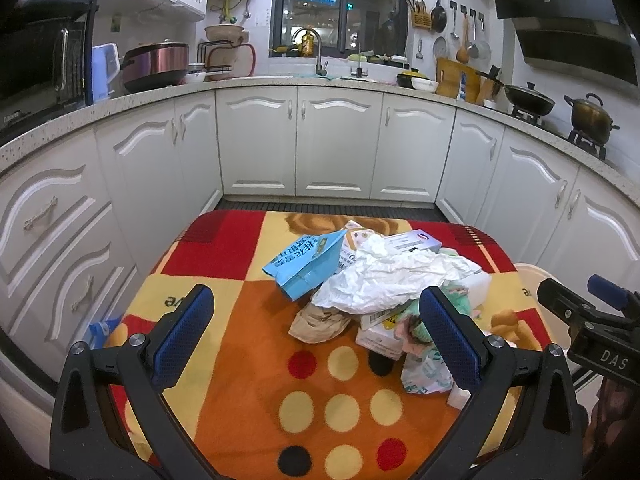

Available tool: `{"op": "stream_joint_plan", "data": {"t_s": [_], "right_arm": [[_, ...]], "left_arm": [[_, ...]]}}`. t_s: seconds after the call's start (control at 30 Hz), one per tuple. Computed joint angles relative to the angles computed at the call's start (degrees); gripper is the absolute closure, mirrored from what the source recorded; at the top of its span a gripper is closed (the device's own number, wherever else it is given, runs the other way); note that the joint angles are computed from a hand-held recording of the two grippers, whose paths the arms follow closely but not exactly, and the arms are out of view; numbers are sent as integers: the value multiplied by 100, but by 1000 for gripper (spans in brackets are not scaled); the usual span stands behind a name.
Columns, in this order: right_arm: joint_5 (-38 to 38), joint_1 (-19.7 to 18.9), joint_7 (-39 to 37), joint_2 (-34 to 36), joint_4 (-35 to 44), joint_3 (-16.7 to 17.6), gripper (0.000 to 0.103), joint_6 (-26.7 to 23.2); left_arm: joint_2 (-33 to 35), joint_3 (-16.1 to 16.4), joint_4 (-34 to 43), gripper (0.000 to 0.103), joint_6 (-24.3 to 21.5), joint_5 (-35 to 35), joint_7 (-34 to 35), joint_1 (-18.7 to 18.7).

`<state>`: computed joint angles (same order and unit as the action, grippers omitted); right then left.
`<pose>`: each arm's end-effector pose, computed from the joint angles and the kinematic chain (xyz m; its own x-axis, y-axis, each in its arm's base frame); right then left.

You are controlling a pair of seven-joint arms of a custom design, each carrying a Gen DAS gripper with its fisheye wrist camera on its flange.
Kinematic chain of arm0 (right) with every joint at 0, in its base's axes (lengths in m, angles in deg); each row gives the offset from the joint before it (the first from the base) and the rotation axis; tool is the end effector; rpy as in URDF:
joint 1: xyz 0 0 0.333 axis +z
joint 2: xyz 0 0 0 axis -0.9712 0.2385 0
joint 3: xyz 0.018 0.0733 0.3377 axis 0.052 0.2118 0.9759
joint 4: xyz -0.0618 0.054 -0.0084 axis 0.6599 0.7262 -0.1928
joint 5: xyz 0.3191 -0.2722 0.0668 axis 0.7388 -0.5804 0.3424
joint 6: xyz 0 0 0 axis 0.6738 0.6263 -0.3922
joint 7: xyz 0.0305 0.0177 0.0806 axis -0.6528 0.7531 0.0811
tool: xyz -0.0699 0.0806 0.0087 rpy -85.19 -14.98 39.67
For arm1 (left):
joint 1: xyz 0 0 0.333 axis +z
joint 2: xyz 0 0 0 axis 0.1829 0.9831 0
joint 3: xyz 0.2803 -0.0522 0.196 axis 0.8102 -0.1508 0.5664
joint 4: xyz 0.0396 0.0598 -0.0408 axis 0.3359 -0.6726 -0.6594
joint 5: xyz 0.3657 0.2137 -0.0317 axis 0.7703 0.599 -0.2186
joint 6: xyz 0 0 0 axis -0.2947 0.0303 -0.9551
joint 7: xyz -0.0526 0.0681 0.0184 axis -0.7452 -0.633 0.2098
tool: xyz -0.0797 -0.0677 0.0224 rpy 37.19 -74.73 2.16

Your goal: Collect trash

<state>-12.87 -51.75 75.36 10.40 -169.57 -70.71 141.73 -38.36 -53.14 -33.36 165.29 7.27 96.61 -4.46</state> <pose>0.7126 0.2513 0.5014 0.0958 -0.9938 -0.0571 -0.5970 -0.0115 -0.8021 0.6782 -0.2315 0.4906 0.1063 -0.9919 0.0696 -0.5206 -0.1151 -0.8460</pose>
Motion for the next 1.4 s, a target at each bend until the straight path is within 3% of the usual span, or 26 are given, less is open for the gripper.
{"op": "stream_joint_plan", "data": {"t_s": [0.23, 0.43, 0.67, 0.87, 0.97, 1.07, 1.17, 1.4], "right_arm": [[288, -205, -414, 53, 19, 247, 1, -167], [861, -442, -914, 148, 88, 543, 1, -342], [1387, -599, -1434, 241, 194, 768, 1, -462], [2575, -1197, -2797, 465, 526, 1675, 1, -511], [3348, -1544, -3666, 743, 999, 2261, 1, -734], [3796, -1578, -4122, 1097, 1612, 2445, 4, -1021], [3975, -1420, -4389, 1478, 2351, 2381, 15, -1554], [3936, -831, -4737, 2295, 3890, 1900, 21, -2613]], "left_arm": [[-18, -55, -229, 1, 212, -457, 579, 194], [76, -228, -378, 1, 552, -1801, 1825, 445], [186, -44, -234, 1, 651, -2697, 2608, 368], [265, 116, -148, 1, 664, -3124, 3020, 241], [296, 10, -186, 1, 623, -3466, 3377, 345], [334, 31, -208, 1, 530, -3651, 3644, 332], [348, 111, -233, 1, 413, -3688, 3734, 292], [329, 92, -269, 1, 428, -3914, 3817, 417]]}}
